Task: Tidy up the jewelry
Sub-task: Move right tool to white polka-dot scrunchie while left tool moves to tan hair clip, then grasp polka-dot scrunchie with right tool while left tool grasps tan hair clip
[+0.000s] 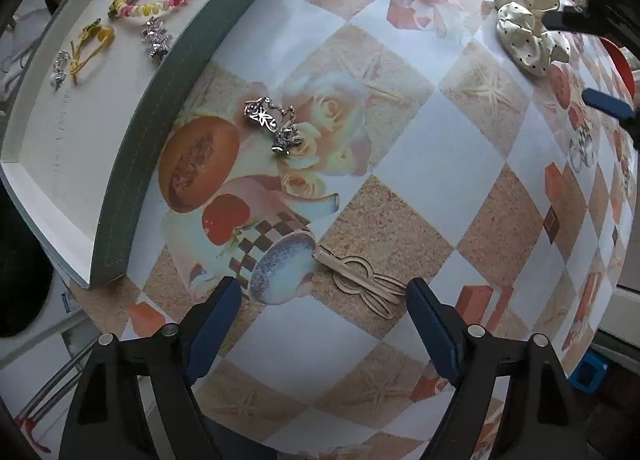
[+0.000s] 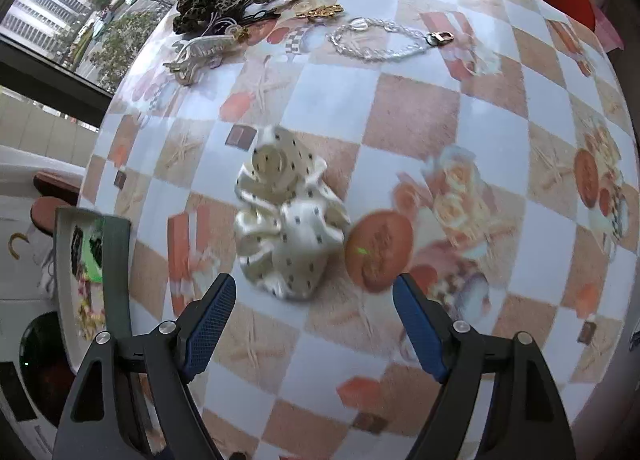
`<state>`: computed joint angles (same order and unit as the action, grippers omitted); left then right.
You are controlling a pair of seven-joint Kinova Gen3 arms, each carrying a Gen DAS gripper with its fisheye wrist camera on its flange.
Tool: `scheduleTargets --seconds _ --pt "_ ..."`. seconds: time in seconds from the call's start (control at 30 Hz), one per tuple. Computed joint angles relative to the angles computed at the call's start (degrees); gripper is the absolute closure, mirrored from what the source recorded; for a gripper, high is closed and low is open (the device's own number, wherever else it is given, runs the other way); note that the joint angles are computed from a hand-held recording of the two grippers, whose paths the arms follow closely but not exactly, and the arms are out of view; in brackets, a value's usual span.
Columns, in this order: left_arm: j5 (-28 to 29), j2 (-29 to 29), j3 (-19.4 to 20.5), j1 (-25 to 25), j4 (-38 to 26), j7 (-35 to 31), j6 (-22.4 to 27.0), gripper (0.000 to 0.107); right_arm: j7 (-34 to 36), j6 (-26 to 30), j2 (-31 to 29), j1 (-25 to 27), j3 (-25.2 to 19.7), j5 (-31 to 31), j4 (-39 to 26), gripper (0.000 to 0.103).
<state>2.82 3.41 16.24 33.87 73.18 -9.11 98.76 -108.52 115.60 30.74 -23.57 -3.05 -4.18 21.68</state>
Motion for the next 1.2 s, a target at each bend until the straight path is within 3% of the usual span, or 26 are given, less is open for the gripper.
scheduleTargets --seconds 0.17,0.33,0.43,0.5,0.6,0.7,0.97,1.2 --pt "-1.3 3.7 -0.3 1.4 -3.9 2.4 1.3 0.028 0.6 -1.1 2.1 -1.8 0.9 2.1 -1.3 0.02" --pt "-1.9 7.2 -1.2 3.4 -9.1 3.1 3.3 0.04 1.4 -3.1 1.9 -3.2 1.2 3.8 1.3 0.02" --pt "-2.3 8.7 -1.9 4.5 -11.6 2.8 4.1 0.05 2.2 -4.9 0.7 -4.4 1.6 5.7 4.0 0.04" --pt "-2.4 9.6 -2.4 5.0 -13.4 2.3 4.9 0.057 2.7 -5.4 0.3 -4.2 1.1 5.4 4.3 0.063" --pt "-2.7 10.7 -3.1 5.6 -15.6 1.2 5.8 0.073 4.0 -5.6 -0.2 -4.8 0.8 5.7 4.6 0.08" --pt "-2.2 10.0 -3.7 4.9 -15.0 -1.0 4.2 0.1 5.1 -6.6 -1.9 -5.2 0.5 6.0 6.8 0.086" --pt "-1.2 7.0 -3.3 2.8 -13.6 -8.2 0.8 0.1 5.0 -7.5 -7.1 -1.2 -1.1 1.7 13.3 0.088" --pt "-1.1 5.4 -2.6 2.2 -15.4 -10.3 2.7 0.1 3.3 -6.8 -12.4 2.9 -1.9 -2.7 19.4 0.088"
